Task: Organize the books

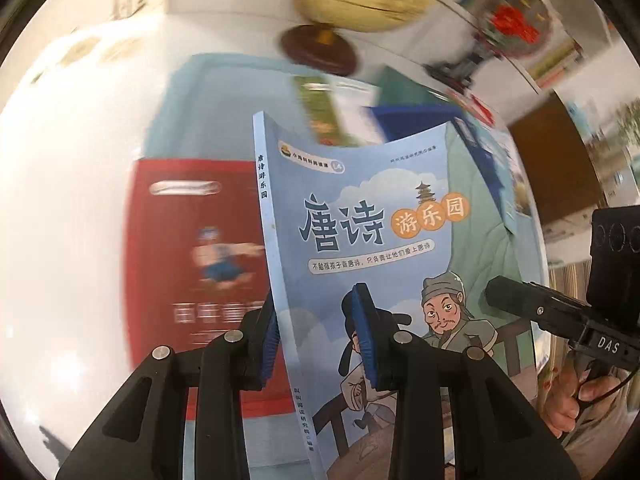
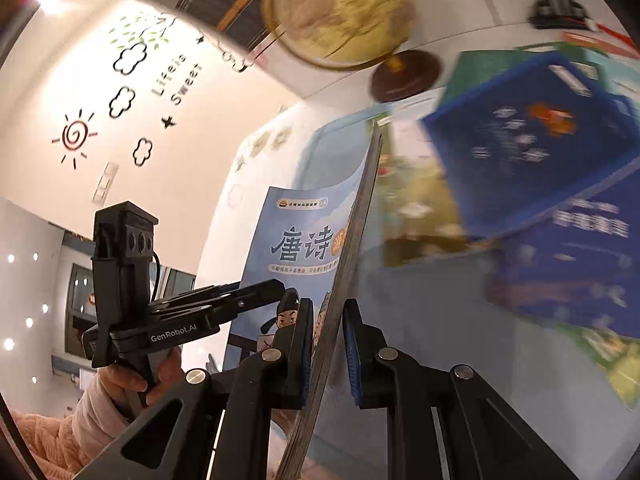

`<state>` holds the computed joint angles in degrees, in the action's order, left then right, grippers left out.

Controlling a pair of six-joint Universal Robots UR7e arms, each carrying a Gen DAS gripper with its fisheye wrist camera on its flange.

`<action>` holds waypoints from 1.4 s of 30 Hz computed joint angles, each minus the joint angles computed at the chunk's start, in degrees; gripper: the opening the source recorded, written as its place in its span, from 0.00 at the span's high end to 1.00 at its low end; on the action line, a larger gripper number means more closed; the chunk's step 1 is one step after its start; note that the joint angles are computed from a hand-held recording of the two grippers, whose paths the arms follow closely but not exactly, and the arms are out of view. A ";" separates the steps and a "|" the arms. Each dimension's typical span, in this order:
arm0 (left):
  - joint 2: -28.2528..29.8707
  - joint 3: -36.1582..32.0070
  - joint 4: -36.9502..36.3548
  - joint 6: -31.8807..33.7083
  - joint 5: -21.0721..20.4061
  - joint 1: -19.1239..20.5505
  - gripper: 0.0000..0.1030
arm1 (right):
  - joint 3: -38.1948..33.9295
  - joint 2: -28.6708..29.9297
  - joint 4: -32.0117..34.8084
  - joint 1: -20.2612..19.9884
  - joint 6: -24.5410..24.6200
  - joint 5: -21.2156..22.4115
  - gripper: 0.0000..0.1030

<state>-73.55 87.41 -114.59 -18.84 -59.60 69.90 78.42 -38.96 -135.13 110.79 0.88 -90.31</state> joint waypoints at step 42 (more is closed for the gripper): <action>3.40 -8.31 15.74 -8.86 12.60 5.58 0.34 | -8.25 12.45 4.50 0.69 12.33 -2.45 0.40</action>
